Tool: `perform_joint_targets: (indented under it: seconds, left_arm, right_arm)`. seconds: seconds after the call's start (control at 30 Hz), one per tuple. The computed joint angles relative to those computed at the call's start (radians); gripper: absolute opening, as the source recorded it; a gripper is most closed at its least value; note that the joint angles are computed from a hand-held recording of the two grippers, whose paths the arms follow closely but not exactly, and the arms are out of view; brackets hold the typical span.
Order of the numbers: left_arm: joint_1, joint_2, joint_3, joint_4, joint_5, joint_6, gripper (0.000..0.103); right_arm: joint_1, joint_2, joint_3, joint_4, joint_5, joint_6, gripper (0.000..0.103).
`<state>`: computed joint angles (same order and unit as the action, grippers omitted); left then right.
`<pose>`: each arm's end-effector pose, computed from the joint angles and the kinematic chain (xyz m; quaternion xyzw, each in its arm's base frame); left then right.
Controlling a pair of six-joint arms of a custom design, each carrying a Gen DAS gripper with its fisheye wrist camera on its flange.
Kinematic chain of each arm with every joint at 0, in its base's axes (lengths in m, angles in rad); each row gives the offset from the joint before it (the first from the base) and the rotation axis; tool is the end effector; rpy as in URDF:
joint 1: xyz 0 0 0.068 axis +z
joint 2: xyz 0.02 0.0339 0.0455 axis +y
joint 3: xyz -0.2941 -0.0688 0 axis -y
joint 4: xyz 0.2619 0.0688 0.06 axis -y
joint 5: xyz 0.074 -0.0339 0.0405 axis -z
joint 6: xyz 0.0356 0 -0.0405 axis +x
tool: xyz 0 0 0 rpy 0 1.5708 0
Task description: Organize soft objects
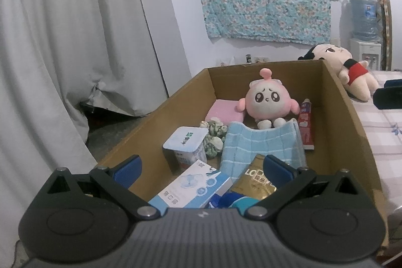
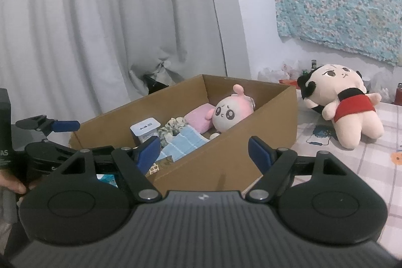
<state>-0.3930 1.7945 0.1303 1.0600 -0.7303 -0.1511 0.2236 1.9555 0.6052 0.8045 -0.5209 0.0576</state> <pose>0.1969 -0.0559 0.0768 -0.0649 0.8411 0.1879 0.5031 0.3236 0.0917 0.0892 -0.1957 0.8288 0.2886 0.4377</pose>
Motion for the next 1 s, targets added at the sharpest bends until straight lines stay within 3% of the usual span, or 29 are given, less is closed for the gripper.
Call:
perform_joint_targets:
  seconds: [0.27, 0.9, 1.0]
  left_arm:
    - [0.104, -0.001, -0.040, 0.112, 0.111, 0.076, 0.103]
    - [0.098, 0.014, -0.008, 0.088, 0.109, 0.140, 0.103]
    - [0.089, 0.039, -0.016, 0.125, 0.090, 0.159, 0.103]
  right_arm:
    - [0.002, 0.018, 0.010, 0.008, 0.022, 0.001, 0.077]
    - [-0.031, 0.005, 0.007, 0.022, 0.016, 0.016, 0.077]
    - [-0.042, 0.004, 0.009, 0.013, -0.007, 0.037, 0.077]
